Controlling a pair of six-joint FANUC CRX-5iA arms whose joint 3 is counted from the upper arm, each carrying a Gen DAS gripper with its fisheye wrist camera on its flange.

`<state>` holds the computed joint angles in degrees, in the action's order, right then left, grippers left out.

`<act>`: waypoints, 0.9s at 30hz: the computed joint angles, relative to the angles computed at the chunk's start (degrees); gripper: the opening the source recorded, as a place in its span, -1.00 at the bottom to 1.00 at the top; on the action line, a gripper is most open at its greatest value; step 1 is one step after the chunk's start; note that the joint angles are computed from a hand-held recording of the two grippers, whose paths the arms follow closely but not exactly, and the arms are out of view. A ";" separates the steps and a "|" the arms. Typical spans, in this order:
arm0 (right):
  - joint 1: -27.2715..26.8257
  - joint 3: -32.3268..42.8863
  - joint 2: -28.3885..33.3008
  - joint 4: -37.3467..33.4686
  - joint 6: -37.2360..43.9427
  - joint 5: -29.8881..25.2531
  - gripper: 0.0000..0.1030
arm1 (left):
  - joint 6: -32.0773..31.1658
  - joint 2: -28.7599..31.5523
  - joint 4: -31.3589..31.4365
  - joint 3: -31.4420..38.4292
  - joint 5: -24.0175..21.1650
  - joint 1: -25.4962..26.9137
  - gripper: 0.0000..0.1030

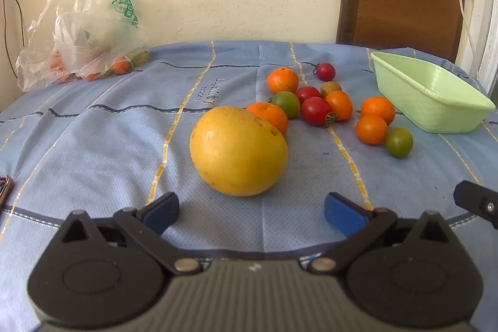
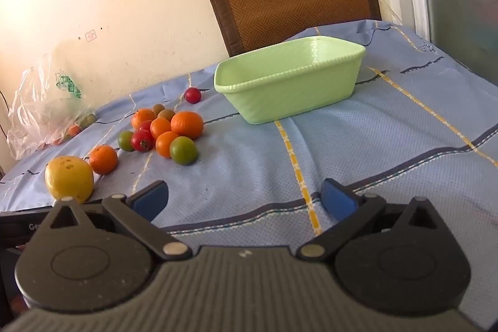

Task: Organize fruits
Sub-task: 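Move the left gripper toward the yellow grapefruit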

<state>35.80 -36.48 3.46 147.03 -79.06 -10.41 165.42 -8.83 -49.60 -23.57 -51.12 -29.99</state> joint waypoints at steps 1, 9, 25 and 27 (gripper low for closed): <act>0.24 -0.10 0.07 -0.76 0.75 -0.29 1.00 | 0.10 0.06 -0.16 0.05 -0.13 -0.11 1.00; -0.03 -0.23 0.07 0.02 0.12 -0.32 1.00 | 0.40 0.13 -0.36 0.10 -0.12 -0.25 1.00; 4.21 -1.79 0.69 -14.25 13.47 -4.07 1.00 | 4.30 -3.32 -1.97 -2.64 1.23 -2.46 1.00; 4.43 -1.80 0.75 -14.89 14.02 -4.23 1.00 | 7.45 -5.07 -4.38 -4.11 1.73 -4.02 1.00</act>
